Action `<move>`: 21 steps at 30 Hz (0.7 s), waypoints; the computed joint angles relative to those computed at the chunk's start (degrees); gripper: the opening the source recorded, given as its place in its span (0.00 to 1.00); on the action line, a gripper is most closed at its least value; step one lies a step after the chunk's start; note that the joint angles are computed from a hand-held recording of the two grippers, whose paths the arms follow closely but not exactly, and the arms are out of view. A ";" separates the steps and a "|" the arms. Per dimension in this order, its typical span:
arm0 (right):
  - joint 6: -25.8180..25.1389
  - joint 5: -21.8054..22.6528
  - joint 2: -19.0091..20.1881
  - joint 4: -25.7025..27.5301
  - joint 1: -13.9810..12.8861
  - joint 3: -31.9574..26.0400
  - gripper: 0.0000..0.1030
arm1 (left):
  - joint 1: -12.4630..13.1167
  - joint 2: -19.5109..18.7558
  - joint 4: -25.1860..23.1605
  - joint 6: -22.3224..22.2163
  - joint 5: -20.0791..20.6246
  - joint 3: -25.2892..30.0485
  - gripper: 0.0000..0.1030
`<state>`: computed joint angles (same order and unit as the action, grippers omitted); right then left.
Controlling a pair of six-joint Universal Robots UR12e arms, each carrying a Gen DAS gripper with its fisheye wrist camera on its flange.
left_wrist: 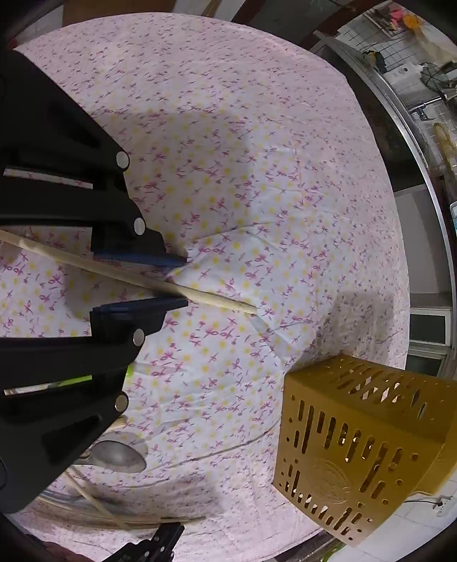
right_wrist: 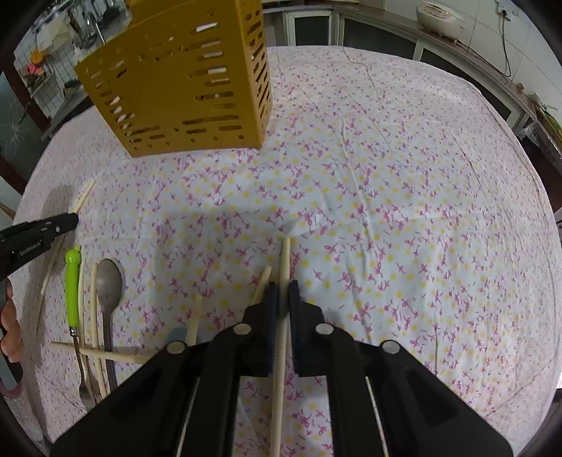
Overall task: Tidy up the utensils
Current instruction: 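Grasp a wooden chopstick with the right tool while the left tool grasps another, then carry the chopsticks to the yellow holder and drop them in with both tools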
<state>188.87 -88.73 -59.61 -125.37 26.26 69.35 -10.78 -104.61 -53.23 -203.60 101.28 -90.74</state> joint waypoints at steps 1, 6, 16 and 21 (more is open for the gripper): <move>0.86 0.95 -0.22 -1.09 -0.31 0.61 0.06 | -0.10 -0.13 0.00 -0.17 0.45 0.20 0.09; 1.51 0.85 -1.74 -6.35 -0.69 3.48 0.06 | -0.49 1.43 4.10 -1.65 1.32 -2.52 0.05; 2.98 2.93 -5.48 -24.07 -1.93 9.18 0.06 | -0.80 7.44 22.90 -5.76 0.72 -10.55 0.04; 4.30 2.43 -5.77 -30.75 -1.78 9.77 0.06 | -1.14 7.68 27.25 -5.72 1.81 -10.71 0.04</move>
<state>193.17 -86.30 -65.38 -156.11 24.47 79.12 -11.92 -96.93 -25.97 -209.32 103.09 -101.46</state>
